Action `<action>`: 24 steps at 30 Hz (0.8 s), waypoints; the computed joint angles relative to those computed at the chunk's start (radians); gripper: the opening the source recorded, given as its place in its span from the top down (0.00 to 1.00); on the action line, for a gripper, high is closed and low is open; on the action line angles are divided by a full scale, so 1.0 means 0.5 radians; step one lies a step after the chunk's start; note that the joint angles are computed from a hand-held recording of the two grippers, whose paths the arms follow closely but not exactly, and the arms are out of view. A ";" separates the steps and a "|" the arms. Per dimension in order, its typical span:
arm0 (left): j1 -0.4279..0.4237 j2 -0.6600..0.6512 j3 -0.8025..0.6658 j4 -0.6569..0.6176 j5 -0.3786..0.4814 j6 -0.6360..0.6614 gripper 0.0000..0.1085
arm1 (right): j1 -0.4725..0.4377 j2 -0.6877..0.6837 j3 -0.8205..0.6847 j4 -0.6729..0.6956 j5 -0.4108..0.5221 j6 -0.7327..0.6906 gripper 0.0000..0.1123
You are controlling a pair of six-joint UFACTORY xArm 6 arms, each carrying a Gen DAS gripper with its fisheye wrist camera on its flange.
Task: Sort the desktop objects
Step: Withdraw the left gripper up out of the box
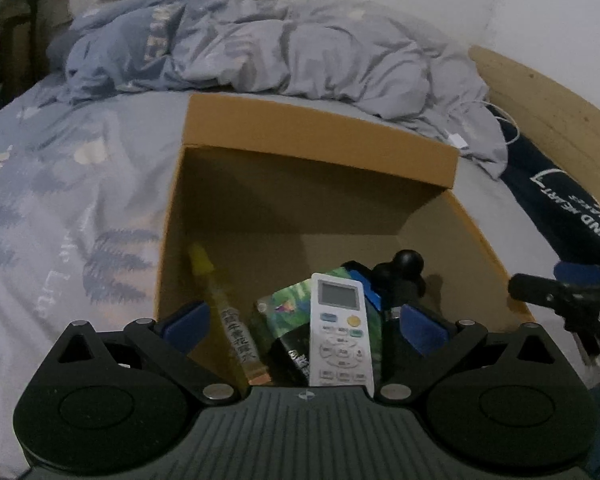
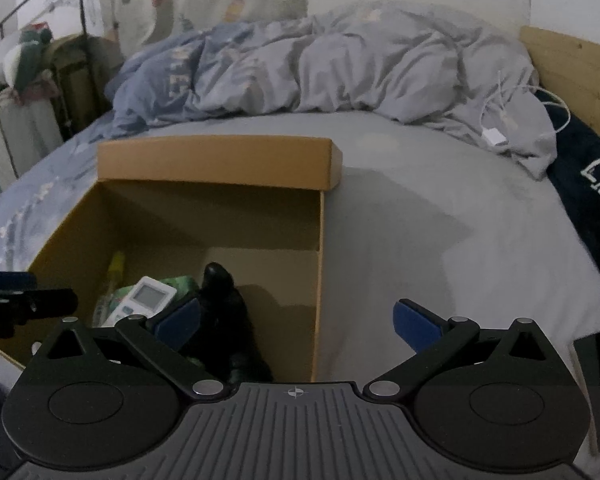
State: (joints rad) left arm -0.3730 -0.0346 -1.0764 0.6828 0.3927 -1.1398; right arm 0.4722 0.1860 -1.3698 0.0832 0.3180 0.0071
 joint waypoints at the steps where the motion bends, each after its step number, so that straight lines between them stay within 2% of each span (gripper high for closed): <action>1: -0.002 0.005 -0.004 0.023 0.004 -0.009 0.05 | 0.000 0.006 -0.003 -0.020 -0.008 0.012 0.08; 4: -0.007 0.017 -0.016 0.088 0.040 -0.037 0.05 | 0.000 0.022 -0.007 0.003 -0.032 0.003 0.08; 7: 0.010 0.010 0.009 0.041 -0.010 -0.043 0.05 | -0.001 0.034 -0.005 -0.028 -0.054 0.031 0.08; 12: 0.045 -0.003 0.032 0.082 -0.049 -0.179 0.05 | -0.001 0.072 -0.085 0.169 0.082 -0.082 0.08; 15: 0.058 -0.010 0.022 0.159 -0.005 -0.307 0.05 | -0.001 0.079 -0.098 0.163 0.089 -0.076 0.08; 18: 0.085 -0.027 0.039 0.148 -0.057 -0.349 0.05 | -0.002 0.089 -0.122 0.186 0.095 -0.073 0.08; 20: 0.088 -0.039 0.028 0.203 -0.039 -0.429 0.05 | -0.004 0.101 -0.146 0.195 0.092 -0.055 0.08; 24: 0.099 -0.094 -0.001 0.517 0.004 -0.713 0.05 | -0.011 0.123 -0.214 0.237 0.071 -0.055 0.08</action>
